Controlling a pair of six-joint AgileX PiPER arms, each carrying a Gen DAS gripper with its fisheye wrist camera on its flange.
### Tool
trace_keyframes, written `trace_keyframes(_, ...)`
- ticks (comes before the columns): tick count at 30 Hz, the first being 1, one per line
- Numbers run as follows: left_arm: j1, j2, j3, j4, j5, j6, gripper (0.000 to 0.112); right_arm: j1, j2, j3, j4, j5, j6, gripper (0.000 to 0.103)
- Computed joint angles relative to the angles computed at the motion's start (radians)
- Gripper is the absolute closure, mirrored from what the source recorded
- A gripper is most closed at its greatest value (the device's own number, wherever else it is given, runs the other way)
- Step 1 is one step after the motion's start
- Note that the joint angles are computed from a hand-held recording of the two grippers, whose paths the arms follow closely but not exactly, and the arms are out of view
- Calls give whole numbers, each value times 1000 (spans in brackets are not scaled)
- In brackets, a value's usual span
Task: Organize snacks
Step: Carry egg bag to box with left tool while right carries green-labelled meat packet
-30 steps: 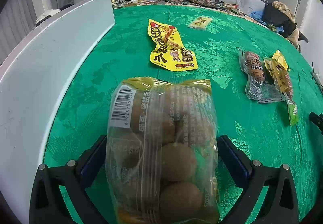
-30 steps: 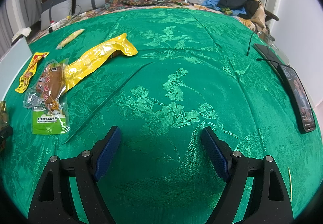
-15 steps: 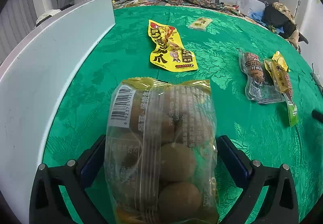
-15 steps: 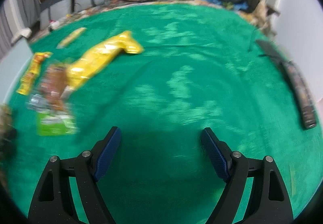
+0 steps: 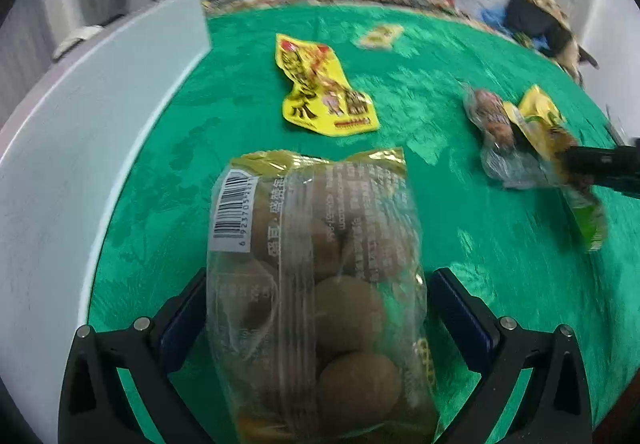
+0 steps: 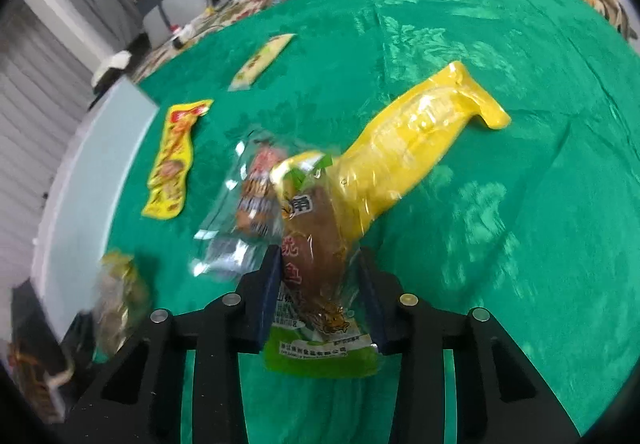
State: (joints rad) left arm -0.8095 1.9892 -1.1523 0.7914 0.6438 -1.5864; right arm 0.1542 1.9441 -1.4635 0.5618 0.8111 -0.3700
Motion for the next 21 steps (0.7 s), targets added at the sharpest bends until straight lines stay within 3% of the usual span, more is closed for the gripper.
trace_keyframes(1, 12, -10, -4, -51, -1, 57, 13, -20, -33, 36, 32, 12, -34, 65)
trace_keyframes(3, 19, -58, 35, -54, -33, 51, 46, -63, -111, 122, 109, 26, -102, 65)
trace_keyframes(7, 37, -142, 151, 9, -166, -91, 49, -143, -205, 247, 216, 44, -206, 65)
trace_keyframes(13, -48, -336, 285, 156, -168, -332, 50, -231, -209, 316, 426, 153, -248, 65)
trace_keyframes(16, -99, -501, 356, 188, -93, -398, 50, -195, -234, 284, 499, 199, -219, 65)
trace_keyframes(19, -147, -711, 436, 166, 62, -405, 50, -98, -246, 194, 541, 234, -166, 65)
trace_keyframes(21, -169, -846, 477, 131, 204, -381, 49, 6, -230, 103, 566, 238, -117, 65)
